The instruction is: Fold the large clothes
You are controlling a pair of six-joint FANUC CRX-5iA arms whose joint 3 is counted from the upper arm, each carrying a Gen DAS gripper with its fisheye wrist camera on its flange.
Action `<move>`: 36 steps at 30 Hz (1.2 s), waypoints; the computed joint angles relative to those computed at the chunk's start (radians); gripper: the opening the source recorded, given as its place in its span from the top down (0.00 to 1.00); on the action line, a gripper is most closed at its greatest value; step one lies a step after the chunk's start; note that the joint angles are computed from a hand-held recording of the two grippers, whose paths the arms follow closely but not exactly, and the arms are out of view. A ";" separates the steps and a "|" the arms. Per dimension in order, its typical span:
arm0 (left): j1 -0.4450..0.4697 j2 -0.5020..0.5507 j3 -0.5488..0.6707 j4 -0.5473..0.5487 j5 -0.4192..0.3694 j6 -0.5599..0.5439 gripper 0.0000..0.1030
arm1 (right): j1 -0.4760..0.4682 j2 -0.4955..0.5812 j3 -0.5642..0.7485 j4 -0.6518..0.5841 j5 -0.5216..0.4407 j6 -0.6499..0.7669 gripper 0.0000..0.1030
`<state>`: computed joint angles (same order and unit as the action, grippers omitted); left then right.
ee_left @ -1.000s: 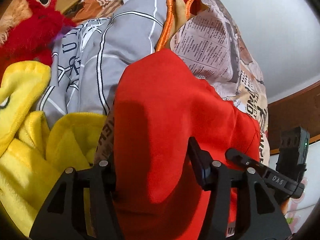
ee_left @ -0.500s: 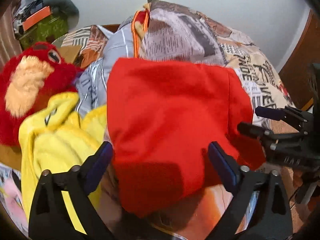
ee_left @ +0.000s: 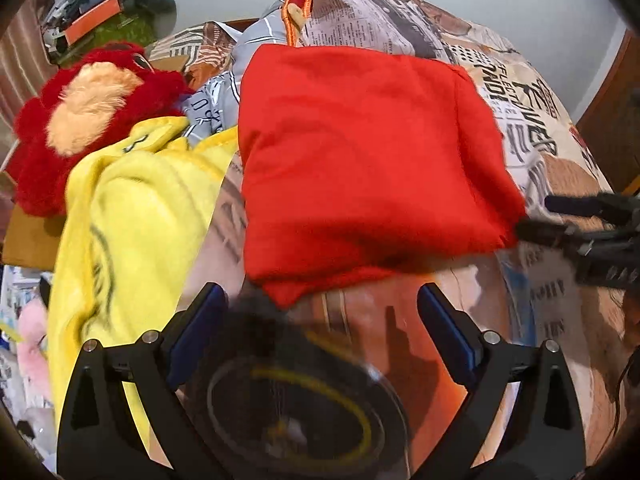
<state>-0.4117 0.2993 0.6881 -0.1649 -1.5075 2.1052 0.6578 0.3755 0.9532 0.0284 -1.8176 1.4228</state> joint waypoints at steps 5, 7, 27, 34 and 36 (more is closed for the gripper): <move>-0.034 -0.074 0.016 -0.030 -0.001 0.070 0.05 | 0.034 -0.073 0.016 0.014 0.017 -0.023 0.35; -0.056 -0.088 0.061 -0.060 -0.012 0.090 0.05 | 0.052 -0.092 0.056 0.024 0.019 -0.028 0.35; -0.867 0.074 0.838 -1.105 -0.139 -0.007 0.05 | 0.496 -0.556 -0.215 0.470 0.500 -0.269 0.35; -0.991 0.125 0.886 -1.264 -0.165 -0.023 0.05 | 0.633 -0.667 -0.409 0.673 0.563 -0.394 0.35; -1.011 0.127 0.874 -1.294 -0.170 -0.014 0.04 | 0.646 -0.681 -0.436 0.697 0.573 -0.405 0.31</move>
